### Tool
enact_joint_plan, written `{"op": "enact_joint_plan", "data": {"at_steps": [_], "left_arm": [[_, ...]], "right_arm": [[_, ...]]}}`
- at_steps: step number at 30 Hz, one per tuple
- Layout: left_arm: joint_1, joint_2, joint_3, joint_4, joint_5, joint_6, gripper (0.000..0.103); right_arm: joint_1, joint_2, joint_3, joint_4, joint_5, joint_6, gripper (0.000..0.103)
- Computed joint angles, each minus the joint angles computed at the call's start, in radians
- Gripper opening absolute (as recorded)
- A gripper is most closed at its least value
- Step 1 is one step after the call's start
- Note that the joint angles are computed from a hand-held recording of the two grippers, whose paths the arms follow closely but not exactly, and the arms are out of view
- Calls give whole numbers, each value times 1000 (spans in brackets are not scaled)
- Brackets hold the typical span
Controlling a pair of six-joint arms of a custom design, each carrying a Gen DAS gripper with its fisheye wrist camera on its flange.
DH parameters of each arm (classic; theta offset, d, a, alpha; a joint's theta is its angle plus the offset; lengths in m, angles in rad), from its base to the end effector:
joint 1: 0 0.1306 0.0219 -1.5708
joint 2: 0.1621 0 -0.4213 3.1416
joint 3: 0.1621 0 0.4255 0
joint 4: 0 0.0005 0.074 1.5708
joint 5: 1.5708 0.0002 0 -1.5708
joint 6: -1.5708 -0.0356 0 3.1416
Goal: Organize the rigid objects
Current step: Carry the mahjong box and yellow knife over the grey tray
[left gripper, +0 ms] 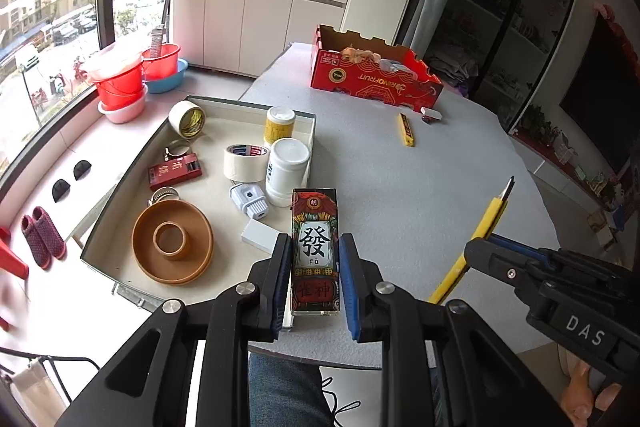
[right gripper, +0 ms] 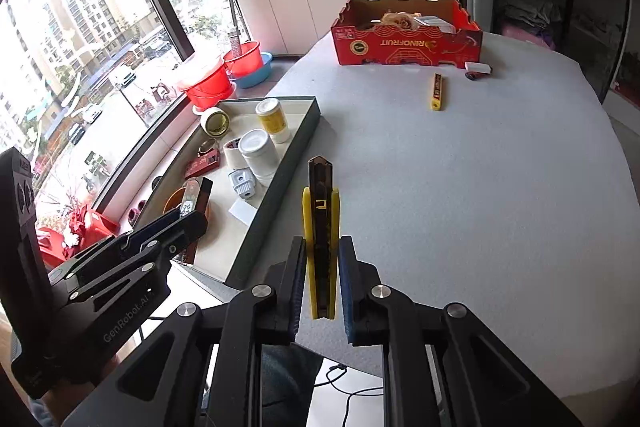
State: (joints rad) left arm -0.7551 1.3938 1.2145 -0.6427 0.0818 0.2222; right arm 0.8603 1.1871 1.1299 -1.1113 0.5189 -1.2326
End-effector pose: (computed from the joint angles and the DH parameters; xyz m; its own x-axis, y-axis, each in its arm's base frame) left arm 0.3681 -0.3511 0.3956 -0.6798 0.3382 -0.6508 0.5882 0.7814 -0.2084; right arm 0.2714 0.2876 0.4207 -0.7006 0.4417 -0.5604 0.3898 0.8947 0.2179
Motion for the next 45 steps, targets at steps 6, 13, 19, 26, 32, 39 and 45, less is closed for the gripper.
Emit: {"op": "enact_joint_plan", "data": {"at_steps": [6,13,19,26,32,39,45], "left_arm": [[66,-19,-14,4,-2,9,25],[127,-8,-12,11,-39,17,25],[159,25,6,8,-58,12,25],[160,75,51,2,-89,-9,25],[163,114,86,-11,-86,-7,25],[159,144,112,-22,-102,-13,25],[156,158,122,-28,-113,-24,25]], "right_arm": [[-28,109,103,65,-48,145,17],[-56,198,189,99,-95,261,17],[-81,244,221,111,-135,307,17],[-110,272,225,138,-184,329,17],[-130,288,224,153,-219,346,17],[-147,296,224,159,-240,363,17],[-152,301,224,159,-248,364,17]]}}
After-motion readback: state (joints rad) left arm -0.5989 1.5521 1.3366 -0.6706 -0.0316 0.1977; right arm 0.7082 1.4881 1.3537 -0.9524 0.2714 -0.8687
